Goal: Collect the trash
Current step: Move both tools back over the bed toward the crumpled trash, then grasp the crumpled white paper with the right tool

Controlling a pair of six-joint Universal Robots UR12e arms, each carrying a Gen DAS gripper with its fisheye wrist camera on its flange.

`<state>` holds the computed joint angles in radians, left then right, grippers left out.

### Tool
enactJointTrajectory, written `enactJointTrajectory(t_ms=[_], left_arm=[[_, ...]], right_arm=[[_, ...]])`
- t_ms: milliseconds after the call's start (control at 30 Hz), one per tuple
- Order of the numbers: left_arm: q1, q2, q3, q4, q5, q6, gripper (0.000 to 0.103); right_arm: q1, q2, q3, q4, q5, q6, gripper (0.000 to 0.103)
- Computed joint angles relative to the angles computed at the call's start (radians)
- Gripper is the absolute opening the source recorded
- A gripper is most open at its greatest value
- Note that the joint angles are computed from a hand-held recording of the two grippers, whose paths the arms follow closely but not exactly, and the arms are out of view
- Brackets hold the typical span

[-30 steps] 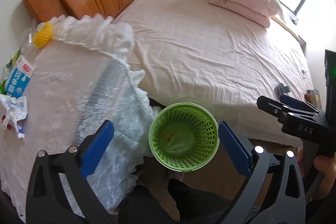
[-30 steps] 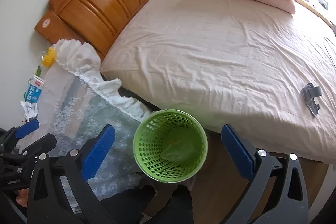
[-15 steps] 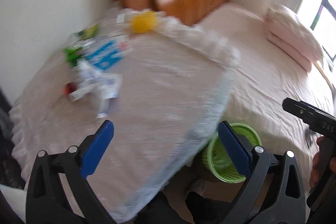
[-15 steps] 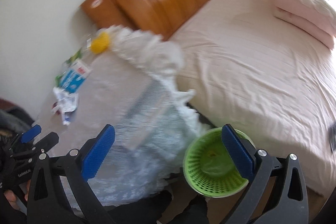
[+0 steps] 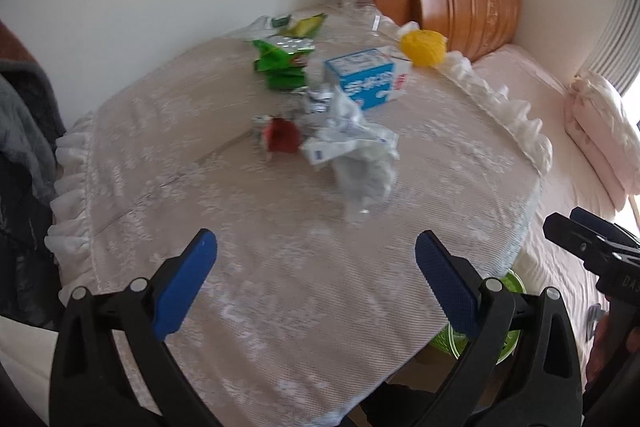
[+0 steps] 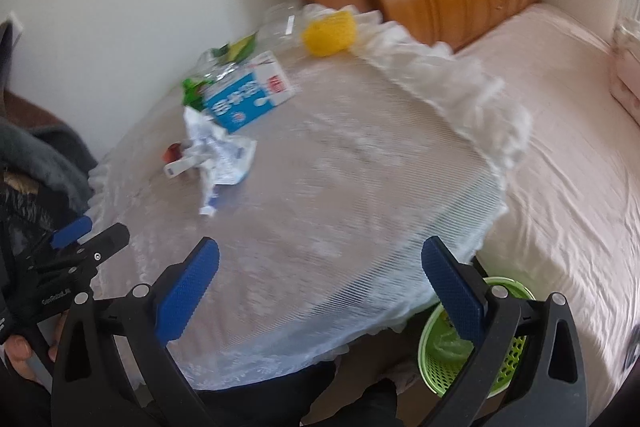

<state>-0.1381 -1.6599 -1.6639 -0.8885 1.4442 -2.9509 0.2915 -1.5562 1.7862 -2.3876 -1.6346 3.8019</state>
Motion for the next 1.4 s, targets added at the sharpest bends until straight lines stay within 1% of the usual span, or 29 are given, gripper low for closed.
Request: enactJointTrajectory(t_ms=[100,200,267,333,367,433,467,533,567,667,700,833,900,967,1000,1067,1100,1200,1233,1267,1300,1333,1400], left_arm=[[0.016,-0.004,0.001,-0.005,-0.002,-0.002,0.095],[0.031,-0.007,0.004,-0.015,-0.011,-0.008,0.095],[0.041,-0.008,0.006,-0.019,-0.018,-0.011,0.095],[0.05,-0.01,0.007,-0.023,-0.023,-0.013,0.095],[0.052,-0.01,0.007,-0.024,-0.025,-0.013,0.095],[0.059,-0.011,0.007,-0.029,-0.03,-0.016,0.095],[0.062,-0.012,0.007,-0.03,-0.033,-0.016,0.095],[0.067,-0.015,0.009,-0.04,-0.034,-0.014,0.095],[0.069,-0.016,0.009,-0.042,-0.033,-0.011,0.095],[0.074,-0.021,0.01,-0.048,-0.036,-0.004,0.095],[0.077,-0.023,0.011,-0.05,-0.036,-0.004,0.095],[0.083,-0.029,0.016,-0.06,-0.038,-0.004,0.095],[0.086,-0.033,0.017,-0.06,-0.036,-0.005,0.095],[0.089,-0.038,0.022,-0.064,-0.037,-0.01,0.095],[0.09,-0.041,0.024,-0.065,-0.038,-0.011,0.095],[0.093,-0.045,0.027,-0.066,-0.04,-0.01,0.095],[0.093,-0.048,0.029,-0.066,-0.04,-0.009,0.095],[0.092,-0.055,0.035,-0.068,-0.042,-0.003,0.095],[0.091,-0.057,0.037,-0.068,-0.042,-0.001,0.095],[0.091,-0.059,0.039,-0.068,-0.043,0.001,0.095],[0.09,-0.061,0.04,-0.068,-0.046,0.005,0.095],[0.09,-0.062,0.041,-0.066,-0.048,0.009,0.095],[0.086,-0.068,0.043,-0.06,-0.05,0.015,0.095]], right_arm=[[0.009,0.028,-0.029,0.003,0.009,-0.022,0.101],[0.014,0.064,-0.061,-0.007,0.026,-0.082,0.101],[0.018,0.101,-0.092,-0.028,0.045,-0.161,0.101],[0.021,0.137,-0.129,-0.026,0.062,-0.23,0.101],[0.022,0.162,-0.154,-0.029,0.082,-0.284,0.1],[0.025,0.195,-0.189,-0.023,0.094,-0.35,0.1],[0.027,0.215,-0.208,-0.025,0.103,-0.396,0.1],[0.035,0.254,-0.255,0.012,0.088,-0.47,0.1],[0.042,0.276,-0.282,0.031,0.071,-0.519,0.1],[0.055,0.322,-0.332,0.068,0.019,-0.627,0.1],[0.058,0.332,-0.343,0.077,0.008,-0.645,0.1],[0.052,0.361,-0.37,0.13,0.007,-0.665,0.1],[0.05,0.367,-0.375,0.138,0.012,-0.662,0.1],[0.046,0.366,-0.371,0.136,0.029,-0.654,0.091],[0.042,0.363,-0.369,0.137,0.039,-0.65,0.083],[0.036,0.359,-0.364,0.143,0.05,-0.63,0.074],[0.035,0.355,-0.359,0.138,0.052,-0.617,0.067],[0.025,0.341,-0.342,0.124,0.073,-0.571,0.061],[0.022,0.334,-0.333,0.117,0.082,-0.559,0.048],[0.016,0.327,-0.325,0.113,0.101,-0.545,0.039],[0.01,0.322,-0.32,0.118,0.124,-0.53,0.034],[0.006,0.318,-0.315,0.115,0.137,-0.518,0.034],[0.003,0.303,-0.297,0.096,0.137,-0.49,0.034]])
